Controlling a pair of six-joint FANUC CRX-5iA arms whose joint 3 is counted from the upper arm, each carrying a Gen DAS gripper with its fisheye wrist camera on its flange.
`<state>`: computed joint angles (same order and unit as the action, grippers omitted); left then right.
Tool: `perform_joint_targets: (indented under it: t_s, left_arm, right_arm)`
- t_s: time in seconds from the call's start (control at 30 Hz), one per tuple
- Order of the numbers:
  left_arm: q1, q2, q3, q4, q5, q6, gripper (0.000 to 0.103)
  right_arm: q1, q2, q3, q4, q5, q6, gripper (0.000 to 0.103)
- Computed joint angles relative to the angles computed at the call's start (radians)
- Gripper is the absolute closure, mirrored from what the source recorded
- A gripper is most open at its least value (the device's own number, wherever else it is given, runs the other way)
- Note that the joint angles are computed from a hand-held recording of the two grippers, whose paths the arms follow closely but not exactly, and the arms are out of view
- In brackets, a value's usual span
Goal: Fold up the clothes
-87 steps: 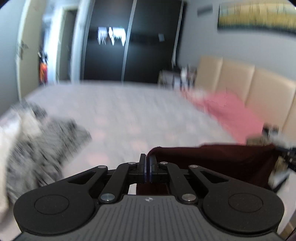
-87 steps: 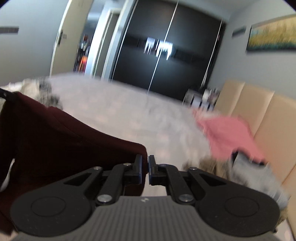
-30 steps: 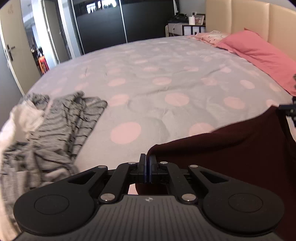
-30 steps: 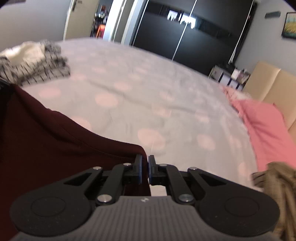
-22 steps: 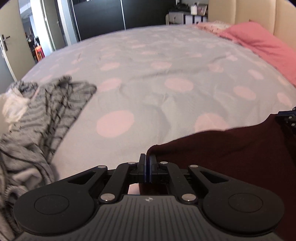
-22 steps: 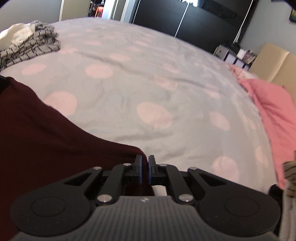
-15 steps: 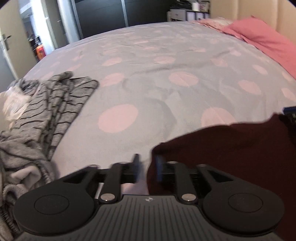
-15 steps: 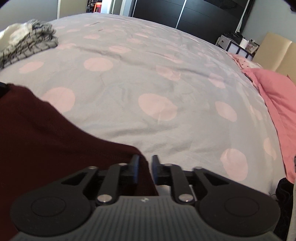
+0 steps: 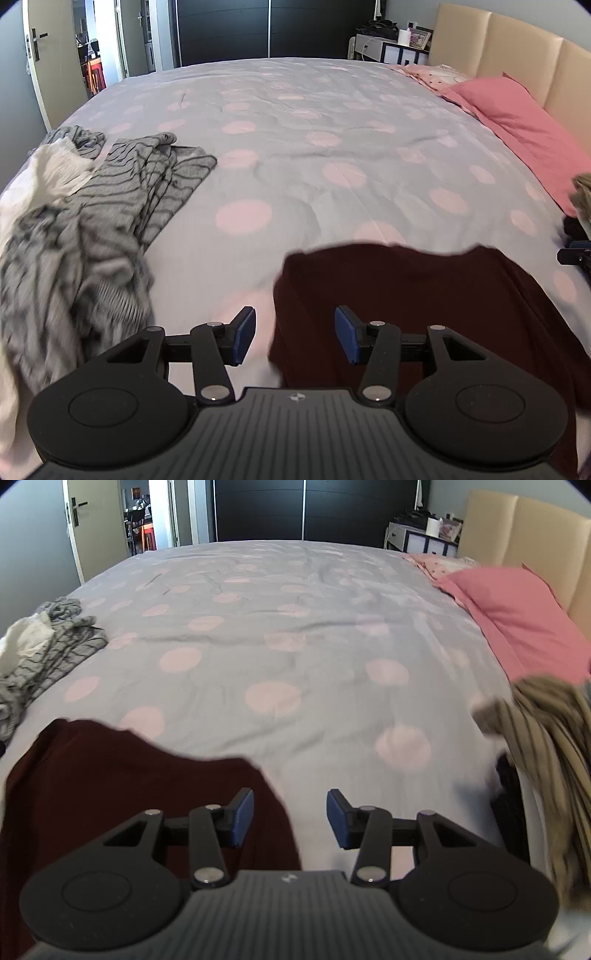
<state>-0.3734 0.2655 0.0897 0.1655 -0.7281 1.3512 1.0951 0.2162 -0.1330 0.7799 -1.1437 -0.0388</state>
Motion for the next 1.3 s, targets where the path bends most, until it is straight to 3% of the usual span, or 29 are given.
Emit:
perform_joint_targets:
  t_s: [0.4,0.57,0.7,0.73,0.77,0.83,1.0,1.2,1.3]
  left_arm:
    - [0.019,-0.231,-0.333,0.103,0.004,-0.065,0.057]
    - [0.017,-0.28,-0.418,0.133,-0.014,-0.102,0.057]
    - [0.002,-0.298,-0.435,0.085,-0.033,-0.08,0.057]
    - [-0.003,-0.298,-0.432,0.065,-0.039,-0.068,0.059]
    - [-0.006,-0.297,-0.429,0.051,-0.044,-0.059,0.067]
    - [-0.004,-0.297,-0.433,0.056,-0.046,-0.061,0.077]
    - [-0.001,-0.295,-0.442,0.077,-0.046,-0.087,0.096]
    - [0.002,-0.297,-0.442,0.083,-0.039,-0.088,0.101]
    - [0.012,-0.305,-0.438,0.094,-0.028,-0.08,0.101]
  right_arm:
    - [0.257,-0.186,-0.263,0.059,-0.062,-0.272,0.055]
    - [0.32,-0.212,-0.314,0.015,-0.04,-0.262,0.053]
    - [0.352,-0.193,-0.288,-0.073,-0.039,-0.178,0.048]
    - [0.357,-0.178,-0.27,-0.101,-0.052,-0.145,0.05]
    - [0.359,-0.161,-0.252,-0.126,-0.07,-0.11,0.052]
    - [0.357,-0.136,-0.226,-0.16,-0.101,-0.057,0.085]
    - [0.359,-0.158,-0.235,-0.085,-0.19,-0.138,0.089]
    - [0.288,-0.15,-0.209,-0.033,-0.434,-0.177,0.087]
    - [0.245,-0.144,-0.201,-0.041,-0.455,-0.168,0.062]
